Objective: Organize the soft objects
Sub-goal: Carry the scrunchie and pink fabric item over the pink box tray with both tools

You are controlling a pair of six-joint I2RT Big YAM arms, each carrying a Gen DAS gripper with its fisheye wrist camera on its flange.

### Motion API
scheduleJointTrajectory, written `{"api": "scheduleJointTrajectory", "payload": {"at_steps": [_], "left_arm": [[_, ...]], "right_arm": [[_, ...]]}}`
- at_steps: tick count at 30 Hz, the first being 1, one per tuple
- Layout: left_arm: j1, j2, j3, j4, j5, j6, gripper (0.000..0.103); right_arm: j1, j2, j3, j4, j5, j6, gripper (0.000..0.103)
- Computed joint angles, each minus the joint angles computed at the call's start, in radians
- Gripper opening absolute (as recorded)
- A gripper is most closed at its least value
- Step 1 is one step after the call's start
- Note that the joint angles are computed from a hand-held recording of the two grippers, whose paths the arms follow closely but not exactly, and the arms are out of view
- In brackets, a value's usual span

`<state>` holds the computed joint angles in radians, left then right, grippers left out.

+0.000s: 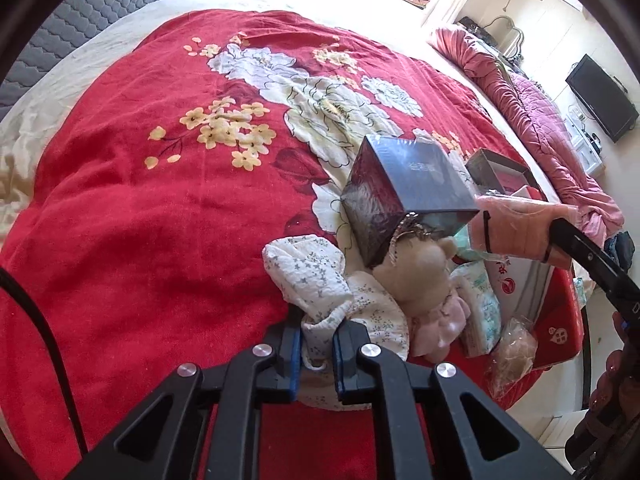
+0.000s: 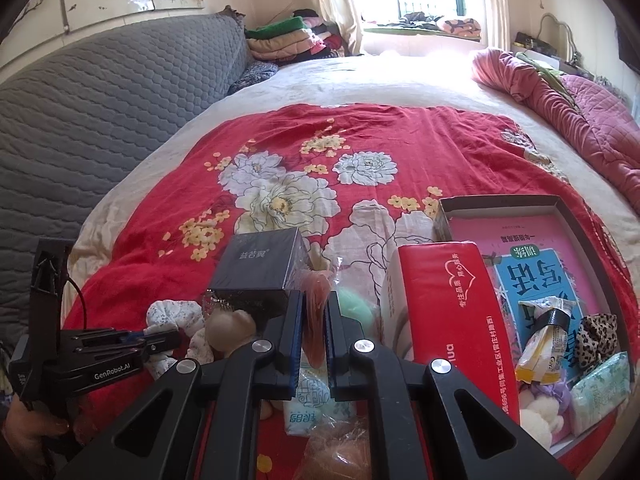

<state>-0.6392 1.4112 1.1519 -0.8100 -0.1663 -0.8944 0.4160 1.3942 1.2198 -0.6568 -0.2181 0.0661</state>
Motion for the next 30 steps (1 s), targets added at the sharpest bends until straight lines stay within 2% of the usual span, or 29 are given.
{"api": "scheduleJointTrajectory", "payload": {"at_steps": [12, 30], "left_arm": [[-0.066, -0.045, 0.12, -0.064, -0.127, 0.048, 0.012], [-0.166, 0.023, 0.298, -0.126, -0.201, 0.088, 0.012]], "right_arm": [[-0.011, -0.069, -0.025, -0.001, -0.016, -0.014, 0.01], [-0.095, -0.193, -0.061, -0.003, -0.015, -0.015, 0.01]]}}
